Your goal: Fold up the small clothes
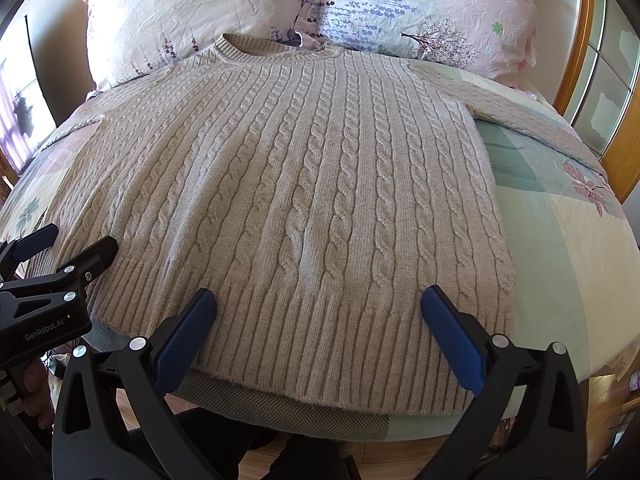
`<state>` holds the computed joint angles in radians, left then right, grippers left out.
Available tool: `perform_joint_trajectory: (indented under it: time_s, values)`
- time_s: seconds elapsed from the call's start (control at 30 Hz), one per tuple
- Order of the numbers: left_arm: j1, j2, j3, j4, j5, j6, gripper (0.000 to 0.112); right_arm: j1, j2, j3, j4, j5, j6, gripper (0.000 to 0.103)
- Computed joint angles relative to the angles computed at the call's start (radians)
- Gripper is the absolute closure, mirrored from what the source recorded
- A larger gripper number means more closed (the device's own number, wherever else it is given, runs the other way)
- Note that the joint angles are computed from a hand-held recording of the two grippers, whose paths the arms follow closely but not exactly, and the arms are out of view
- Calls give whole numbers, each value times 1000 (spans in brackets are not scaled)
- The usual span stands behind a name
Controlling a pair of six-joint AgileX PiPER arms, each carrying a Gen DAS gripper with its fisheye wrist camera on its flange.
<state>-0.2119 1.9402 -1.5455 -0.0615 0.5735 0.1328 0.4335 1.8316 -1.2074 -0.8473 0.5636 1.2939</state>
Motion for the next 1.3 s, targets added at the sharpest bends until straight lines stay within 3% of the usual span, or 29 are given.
perform_joint_trajectory:
  time_s: [0.53,0.73,0.8,0.93,1.0,1.07,1.2,1.3]
  values:
    - [0,0,1,1,-1,-2,11,0,-5,16,-36,-13,30,2]
    - [-5,-5,5,11,4,-12,11,-2,-15,22,-39,-28,10,2]
    - [-6,8,-24,12,29,-5,11,-29,-22,19,17,-60,-77,2]
    - [27,47,-127,-45,123,63,11,-199,-108,47,212,-181,-237,2]
    - [64,58,-174,-120,144,97,11,-394,-129,7,411,-221,-401,2]
    - [111,82,-245,-226,183,140,11,-577,-101,-70,611,-223,-526,12]
    - [164,148,-399,-313,261,117,11,-901,105,-399,1011,-42,-745,38]
    - [184,180,-479,-326,280,66,11,-1046,292,-685,1099,113,-730,46]
